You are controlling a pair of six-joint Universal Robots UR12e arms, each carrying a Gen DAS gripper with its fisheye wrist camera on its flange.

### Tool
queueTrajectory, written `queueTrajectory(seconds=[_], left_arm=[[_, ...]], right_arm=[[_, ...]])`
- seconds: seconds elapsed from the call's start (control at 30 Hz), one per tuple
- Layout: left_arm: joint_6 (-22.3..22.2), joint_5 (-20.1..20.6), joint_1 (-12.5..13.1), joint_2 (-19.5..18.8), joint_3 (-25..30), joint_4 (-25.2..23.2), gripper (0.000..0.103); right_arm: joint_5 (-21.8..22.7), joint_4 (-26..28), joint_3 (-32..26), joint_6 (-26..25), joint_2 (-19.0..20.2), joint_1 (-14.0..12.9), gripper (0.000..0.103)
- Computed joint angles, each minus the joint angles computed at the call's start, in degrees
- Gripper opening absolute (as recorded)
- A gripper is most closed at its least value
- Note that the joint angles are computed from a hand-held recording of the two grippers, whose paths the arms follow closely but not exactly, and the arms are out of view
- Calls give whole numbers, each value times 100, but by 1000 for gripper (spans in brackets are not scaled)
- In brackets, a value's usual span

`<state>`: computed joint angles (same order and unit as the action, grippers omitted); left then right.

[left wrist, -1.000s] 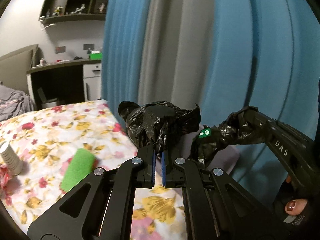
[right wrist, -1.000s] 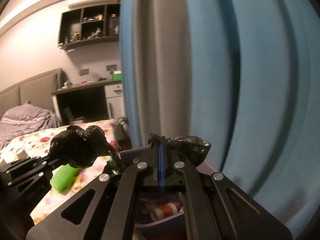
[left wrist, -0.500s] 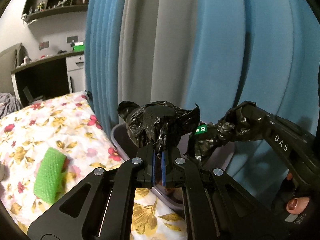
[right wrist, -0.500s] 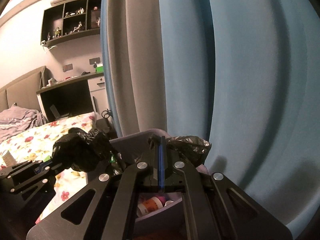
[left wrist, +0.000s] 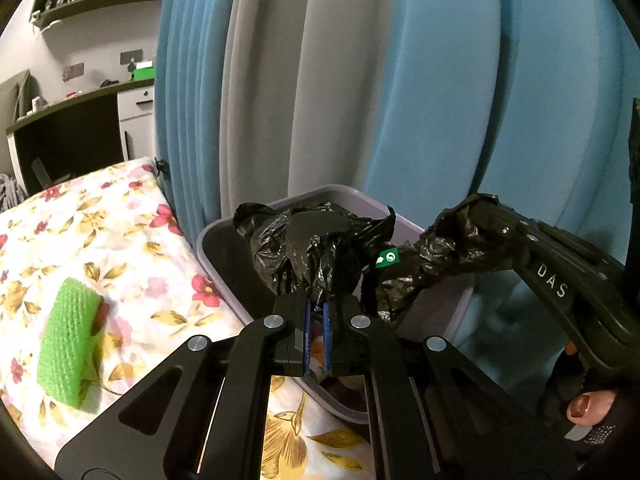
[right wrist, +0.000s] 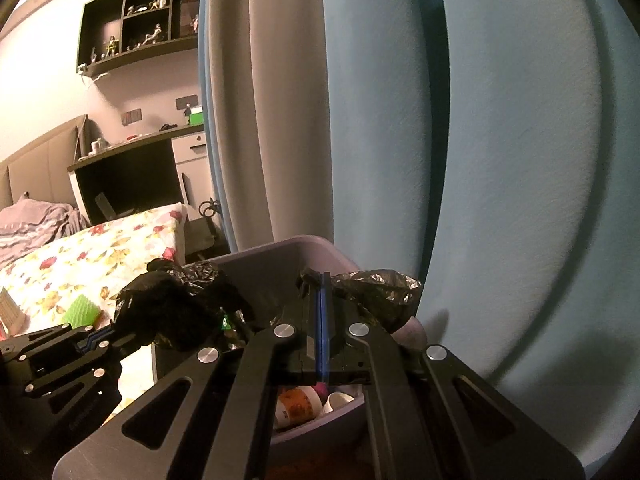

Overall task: Collect trash
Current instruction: 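Open both grippers over the grey bin to drop the black bags, then move both grippers back over the bed toward the remaining trash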

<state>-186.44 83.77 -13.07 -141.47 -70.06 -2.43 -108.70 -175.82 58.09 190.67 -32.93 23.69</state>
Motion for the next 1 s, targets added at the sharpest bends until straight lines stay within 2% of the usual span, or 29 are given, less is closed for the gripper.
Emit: queueTrajectory(seconds=[0.33, 0.43, 0.47, 0.53, 0.57, 0.6, 0.7, 0.8, 0.83, 1.0], left_arm=[[-101, -351, 52, -90, 119, -119, 5], [-103, -464, 64, -101, 140, -195, 11], [-110, -487, 69, -103, 140, -200, 17], [-97, -528, 78, -94, 115, -190, 36], [-113, -474, 77, -83, 88, -150, 55], [-165, -435, 85, -67, 34, -48, 62], [-390, -322, 125, 0, -122, 193, 81], [-601, -38, 140, 79, -287, 413, 93], [-644, 57, 140, 107, -343, 472, 94], [-755, 463, 134, 262, -601, 525, 96]], right_arm=[[80, 169, -14, 10, -12, -25, 1], [124, 268, -48, 59, -8, -34, 1], [159, 259, -38, 82, -14, -40, 3], [181, 239, -16, 120, -24, -45, 11], [192, 230, -8, 146, -28, -50, 26], [231, 189, 24, 184, -44, -59, 39], [211, 71, 95, 191, -73, -57, 44], [247, 37, 157, 243, -99, -55, 57], [242, 35, 165, 237, -100, -47, 59], [109, -59, 252, 159, -129, 32, 79]])
